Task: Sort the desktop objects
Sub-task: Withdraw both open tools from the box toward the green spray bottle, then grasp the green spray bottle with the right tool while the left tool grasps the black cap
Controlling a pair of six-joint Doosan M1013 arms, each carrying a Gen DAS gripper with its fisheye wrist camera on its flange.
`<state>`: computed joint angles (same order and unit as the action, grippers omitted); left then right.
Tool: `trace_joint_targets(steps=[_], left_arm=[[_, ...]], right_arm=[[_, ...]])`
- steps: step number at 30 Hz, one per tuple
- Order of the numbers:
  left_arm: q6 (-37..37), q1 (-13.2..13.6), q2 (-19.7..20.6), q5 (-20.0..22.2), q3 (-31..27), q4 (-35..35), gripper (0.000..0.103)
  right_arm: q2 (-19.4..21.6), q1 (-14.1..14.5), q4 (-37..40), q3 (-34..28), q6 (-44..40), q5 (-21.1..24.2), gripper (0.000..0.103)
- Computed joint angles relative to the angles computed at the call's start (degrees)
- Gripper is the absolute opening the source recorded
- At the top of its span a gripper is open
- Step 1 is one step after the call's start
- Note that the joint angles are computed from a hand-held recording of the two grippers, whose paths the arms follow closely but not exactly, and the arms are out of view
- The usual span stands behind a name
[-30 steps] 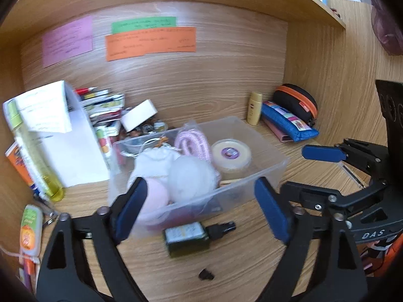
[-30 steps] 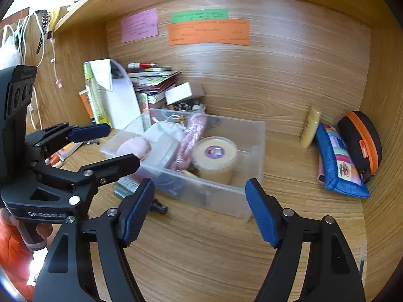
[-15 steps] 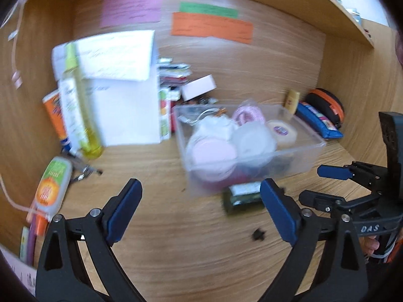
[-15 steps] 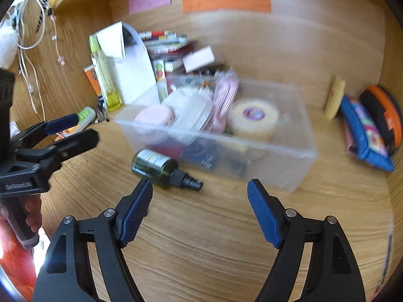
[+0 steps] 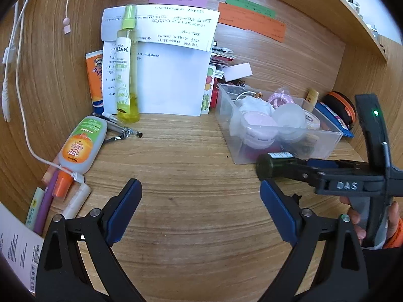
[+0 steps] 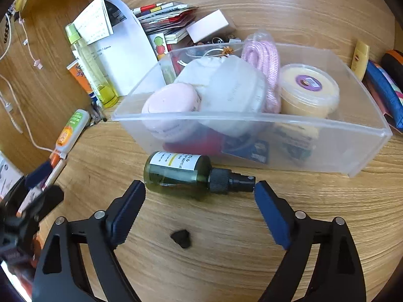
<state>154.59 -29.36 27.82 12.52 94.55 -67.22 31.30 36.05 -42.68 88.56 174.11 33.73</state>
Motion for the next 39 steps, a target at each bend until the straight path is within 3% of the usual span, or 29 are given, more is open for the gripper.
trace_joint_targets(steps=[9, 14, 15, 17, 23, 31, 39], left_arm=[[9.78, -0.07, -0.65, -0.61, 1.85, -5.23, 0.096], [4.12, 0.34, -0.3, -0.4, 1.41, 0.05, 0.096], [2.26, 0.46, -0.12, -0.08, 1.14, 1.57, 0.096], [0.15, 0.63, 0.17, 0.71, 0.68, 3.13, 0.096], [-7.03, -0.2, 0.91, 2.28, -0.58, 10.79, 0.096], [-13.01, -2.68, 1.76, 4.68, -2.54, 19.65, 0.096], [-16.45, -5.56, 2.8, 7.08, -4.76, 28.74, 0.096]], right_arm=[[4.06, 0.56, 5.13, -6.28, -7.52, 4.81, 0.088], [5.03, 1.36, 0.21, -7.72, -5.44, 5.08, 0.088], [5.07, 1.59, -1.22, -7.76, -5.08, 5.31, 0.085], [4.92, 1.84, -2.26, -7.5, -6.25, 3.95, 0.065], [3.43, 1.71, -0.92, -5.34, -10.92, 0.33, 0.043], [-0.26, 1.26, -4.27, 0.32, -7.88, -2.61, 0.028], [-4.44, 0.33, -7.77, 7.15, -1.26, 0.29, 0.028]])
